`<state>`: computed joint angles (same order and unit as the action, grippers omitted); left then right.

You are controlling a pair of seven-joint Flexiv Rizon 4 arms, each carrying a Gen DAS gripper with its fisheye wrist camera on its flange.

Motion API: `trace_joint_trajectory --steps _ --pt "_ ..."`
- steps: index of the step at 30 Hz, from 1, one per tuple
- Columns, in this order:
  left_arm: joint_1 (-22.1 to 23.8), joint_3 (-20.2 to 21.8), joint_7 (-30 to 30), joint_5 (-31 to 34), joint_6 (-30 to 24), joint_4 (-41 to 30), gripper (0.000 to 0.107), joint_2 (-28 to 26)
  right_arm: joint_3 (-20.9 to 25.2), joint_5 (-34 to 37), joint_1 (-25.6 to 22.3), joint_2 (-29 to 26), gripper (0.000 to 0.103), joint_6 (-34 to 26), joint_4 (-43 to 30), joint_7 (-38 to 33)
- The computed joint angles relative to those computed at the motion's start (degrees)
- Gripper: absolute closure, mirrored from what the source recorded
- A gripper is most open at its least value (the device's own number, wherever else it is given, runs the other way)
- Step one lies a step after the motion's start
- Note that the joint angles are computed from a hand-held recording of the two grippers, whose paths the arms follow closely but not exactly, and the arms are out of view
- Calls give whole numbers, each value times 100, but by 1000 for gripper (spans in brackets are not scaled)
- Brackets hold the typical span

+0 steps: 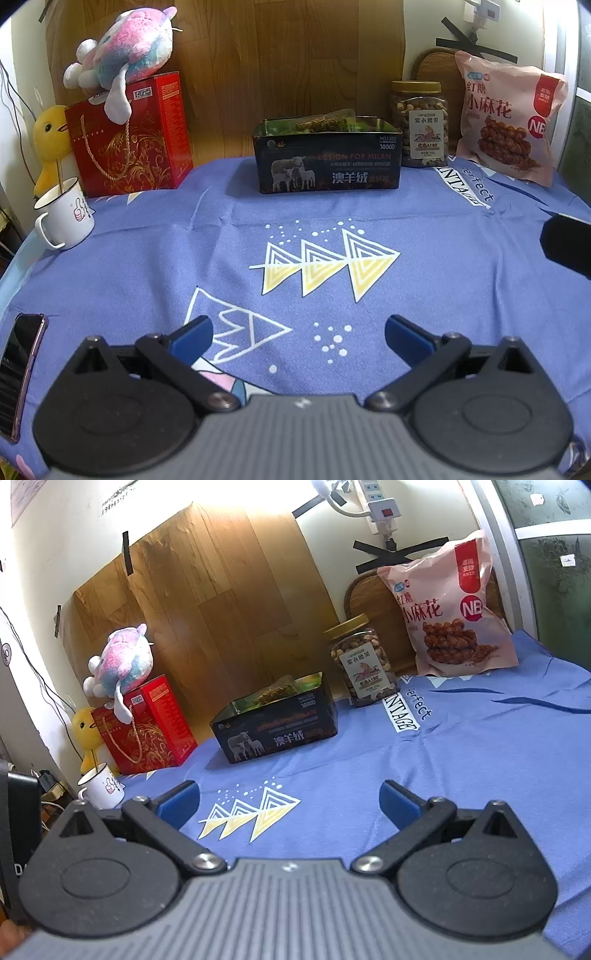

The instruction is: Organize snacks

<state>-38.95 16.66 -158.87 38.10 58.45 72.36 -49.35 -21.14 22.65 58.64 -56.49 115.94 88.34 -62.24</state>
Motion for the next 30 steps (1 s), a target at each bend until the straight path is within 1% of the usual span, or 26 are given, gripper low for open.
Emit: trace_joint_trajectory --steps 4,8,21,30 --pt "1 -3 0 8 -16 -10 4 0 6 3 -1 2 0 -8 -2 1" --pt "16 -40 54 -33 -90 -36 4 -6 164 -121 -126 37 0 2 2 19" --pt "60 -128 221 -146 -133 -83 4 -60 356 -155 -277 60 0 65 21 25" --pt "40 -121 275 -207 -310 -151 4 -109 475 -227 -380 57 0 58 15 75"
